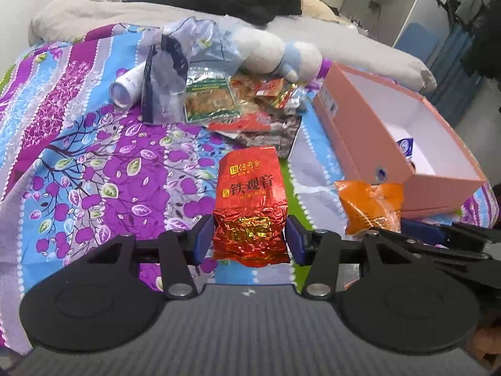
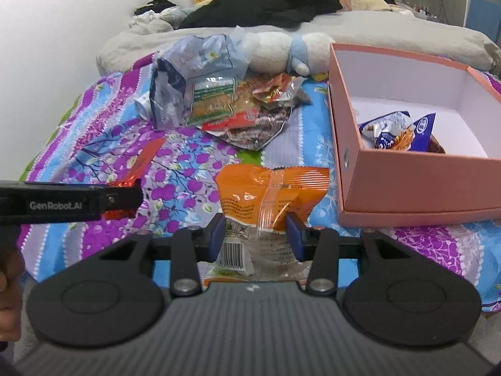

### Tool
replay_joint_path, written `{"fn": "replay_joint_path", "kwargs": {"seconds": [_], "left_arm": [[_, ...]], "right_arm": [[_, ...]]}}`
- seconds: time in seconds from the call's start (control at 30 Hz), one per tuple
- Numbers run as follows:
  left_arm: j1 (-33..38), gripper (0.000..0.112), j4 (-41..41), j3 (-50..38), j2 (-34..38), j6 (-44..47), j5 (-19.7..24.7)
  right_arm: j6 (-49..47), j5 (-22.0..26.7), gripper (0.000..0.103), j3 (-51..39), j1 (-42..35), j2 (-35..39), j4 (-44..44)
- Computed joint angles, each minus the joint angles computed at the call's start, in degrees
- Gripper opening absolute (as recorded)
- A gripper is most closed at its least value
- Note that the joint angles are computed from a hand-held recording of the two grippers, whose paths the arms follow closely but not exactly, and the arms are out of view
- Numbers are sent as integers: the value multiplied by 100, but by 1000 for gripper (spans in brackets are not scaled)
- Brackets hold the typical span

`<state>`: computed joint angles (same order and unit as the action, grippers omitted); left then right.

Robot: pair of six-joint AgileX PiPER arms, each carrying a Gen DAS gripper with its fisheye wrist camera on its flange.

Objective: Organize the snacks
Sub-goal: 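Lift the red foil tea packet with the left tool while the right tool lifts the orange bag, then carry both packets over the pink box and open both tools to drop them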

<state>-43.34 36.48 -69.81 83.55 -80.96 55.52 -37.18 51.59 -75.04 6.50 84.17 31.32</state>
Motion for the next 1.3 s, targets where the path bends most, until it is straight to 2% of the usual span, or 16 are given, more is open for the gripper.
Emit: {"fn": "replay_joint_path", "kwargs": {"seconds": [0.3, 0.7, 0.83, 1.07, 1.3], "left_arm": [[-245, 56, 368, -574, -30, -327, 290], [-370, 56, 311, -2269, 486, 515, 964], [-332, 56, 330, -2792, 617, 546, 907], [-255, 56, 224, -4451, 1420, 1396, 1155], [68, 56, -570, -6780, 2850, 2528, 1418]], "right_arm": [[-82, 360, 39, -493, -233, -14, 128], [129, 872, 37, -1500, -560, 128, 349], [216, 1079, 37, -2079, -711, 266, 413], [252, 1391, 37, -3233, -1055, 715, 588], [370, 1478, 36, -4157, -1368, 1365, 500]]}}
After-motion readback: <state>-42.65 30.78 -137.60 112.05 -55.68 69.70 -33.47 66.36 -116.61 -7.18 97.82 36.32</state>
